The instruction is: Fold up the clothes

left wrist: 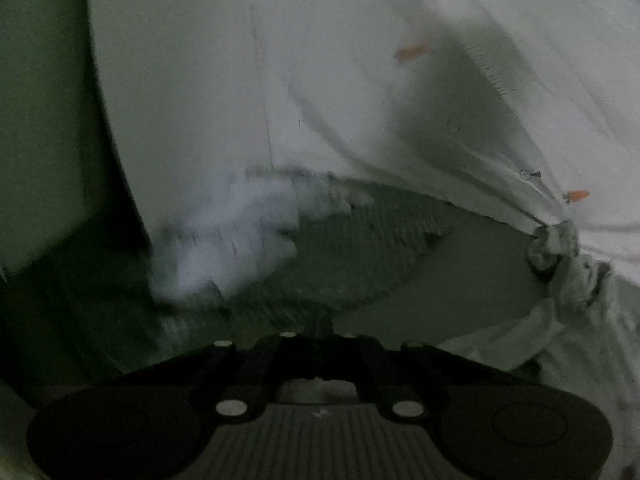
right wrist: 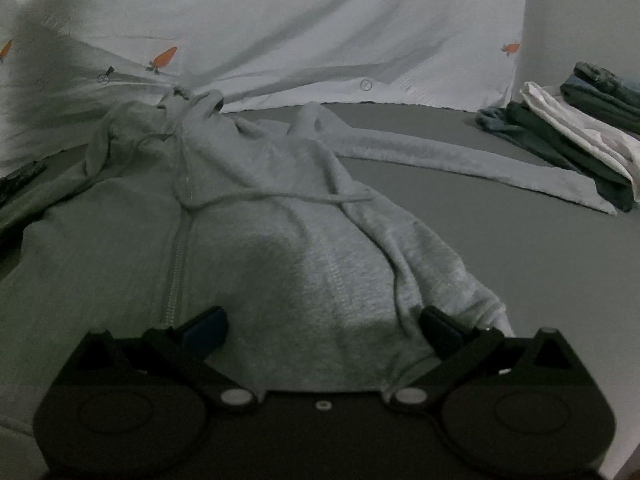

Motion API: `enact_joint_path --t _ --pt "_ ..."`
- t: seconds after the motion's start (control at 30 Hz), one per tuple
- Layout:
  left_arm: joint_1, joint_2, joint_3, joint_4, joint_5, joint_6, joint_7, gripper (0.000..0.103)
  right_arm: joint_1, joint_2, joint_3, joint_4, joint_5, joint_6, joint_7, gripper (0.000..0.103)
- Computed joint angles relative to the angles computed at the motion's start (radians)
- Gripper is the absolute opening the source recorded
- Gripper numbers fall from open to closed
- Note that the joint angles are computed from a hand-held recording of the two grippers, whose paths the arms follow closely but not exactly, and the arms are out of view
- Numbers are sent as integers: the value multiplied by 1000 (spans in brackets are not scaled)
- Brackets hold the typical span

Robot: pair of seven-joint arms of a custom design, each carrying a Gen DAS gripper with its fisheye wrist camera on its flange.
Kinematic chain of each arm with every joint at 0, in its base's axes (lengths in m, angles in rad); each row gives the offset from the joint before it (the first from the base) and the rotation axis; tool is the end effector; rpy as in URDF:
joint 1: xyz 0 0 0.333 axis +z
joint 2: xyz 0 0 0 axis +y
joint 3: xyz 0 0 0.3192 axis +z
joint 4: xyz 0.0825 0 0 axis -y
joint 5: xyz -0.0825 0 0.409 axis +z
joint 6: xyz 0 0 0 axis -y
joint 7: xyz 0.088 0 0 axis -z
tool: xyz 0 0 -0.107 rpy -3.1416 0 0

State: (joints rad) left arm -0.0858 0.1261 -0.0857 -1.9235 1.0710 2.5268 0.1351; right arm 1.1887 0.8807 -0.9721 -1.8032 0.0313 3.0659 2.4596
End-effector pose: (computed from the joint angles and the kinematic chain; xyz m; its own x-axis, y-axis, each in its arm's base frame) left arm 0.6371 -0.1175 0.4651 0.4906 -0.8713 -0.0153 -0.5521 -0.2972 -0.7790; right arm 0.6689 0.2691 0.2886 -0.2361 -0.9717 0.0073 -0.5929 0.1381 -0.7934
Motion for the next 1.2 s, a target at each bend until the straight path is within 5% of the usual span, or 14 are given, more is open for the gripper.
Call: enact_joint_path --t 0.2,0.33,0.5,0.7,0.83,1.0,1.1,1.2 --pt "24 60 -4 -22 -214 90 188 5 5 5 -3 -1 5 2 3 103" --pt "21 105 -14 -22 -302 81 392 28 8 9 -6 -1 10 3 2 103" --pt "-6 145 2 -23 -316 59 525 29 11 13 -9 0 16 2 2 103" --pt "-27 164 18 -33 -296 73 610 46 10 13 -8 -1 18 5 -1 103" --pt "-43 196 33 -11 -256 60 627 48 9 14 -7 -1 22 7 -5 103" --pt "-38 218 46 1 -250 105 607 44 9 15 -8 -2 28 9 -10 103" --pt "-15 214 38 -2 -342 135 583 4 10 16 -9 -3 32 10 -12 103" --pt "27 181 5 -28 -473 199 628 3 13 20 -11 -2 36 10 -12 103"
